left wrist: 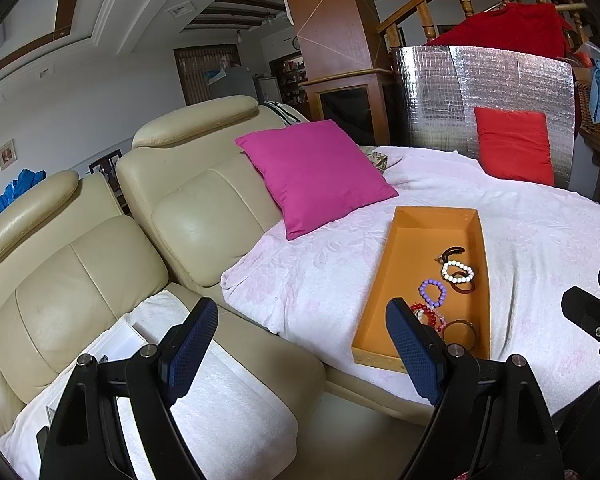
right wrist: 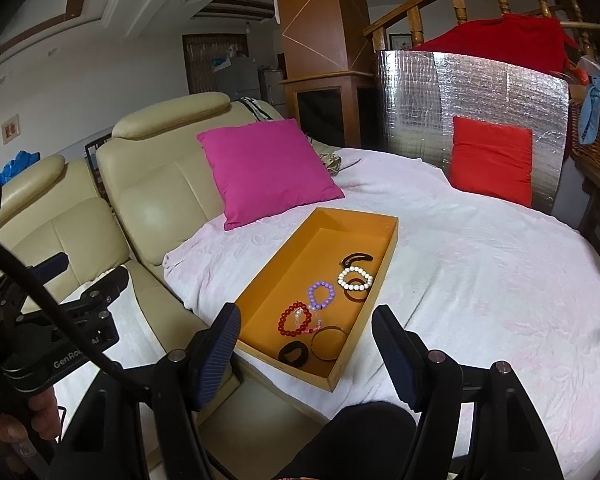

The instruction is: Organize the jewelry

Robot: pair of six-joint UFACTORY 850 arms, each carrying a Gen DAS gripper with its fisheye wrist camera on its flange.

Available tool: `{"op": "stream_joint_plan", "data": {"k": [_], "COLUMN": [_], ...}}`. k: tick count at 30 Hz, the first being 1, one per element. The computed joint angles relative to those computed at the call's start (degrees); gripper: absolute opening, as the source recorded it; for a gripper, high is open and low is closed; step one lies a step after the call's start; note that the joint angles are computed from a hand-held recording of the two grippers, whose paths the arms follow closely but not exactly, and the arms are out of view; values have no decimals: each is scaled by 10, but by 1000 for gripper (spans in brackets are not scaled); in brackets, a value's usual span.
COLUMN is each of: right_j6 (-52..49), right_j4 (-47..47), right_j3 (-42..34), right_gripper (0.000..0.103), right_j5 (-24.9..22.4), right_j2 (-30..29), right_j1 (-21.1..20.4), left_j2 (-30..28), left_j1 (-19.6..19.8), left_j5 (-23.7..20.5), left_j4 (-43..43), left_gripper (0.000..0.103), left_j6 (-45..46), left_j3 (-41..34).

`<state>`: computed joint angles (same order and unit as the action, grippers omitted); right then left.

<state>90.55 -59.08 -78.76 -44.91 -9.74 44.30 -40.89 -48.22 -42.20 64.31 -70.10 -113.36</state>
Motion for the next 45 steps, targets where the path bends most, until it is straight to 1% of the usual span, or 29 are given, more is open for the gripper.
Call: {"op": "stream_joint_plan", "data": {"k": [13, 26, 30, 36, 45], "right_j6": [-15, -41, -55, -71, -94], "right_j4": [12, 24, 30, 40, 55], "right_j3": [-13, -31, -37, -36, -42], "right_gripper": [72, 72, 72, 72, 72], "right_j5": [-6, -9, -7, 12, 36], "right_j2": [-11, -26, -31, -32, -42], "right_j1": [0, -4, -9, -22, -46], "left_j2": [8, 5, -9, -36, -99], "left_j1": [2, 5, 5, 4, 7], "left_j5": [3, 5, -6, -24, -62], "left_j4": [8, 3, -12, -33, -81], "left_gripper": [86, 86, 86, 86, 86], "left_j6": [-12, -16, -5, 21, 84], "left_j3": [14, 10, -12, -56, -159]}}
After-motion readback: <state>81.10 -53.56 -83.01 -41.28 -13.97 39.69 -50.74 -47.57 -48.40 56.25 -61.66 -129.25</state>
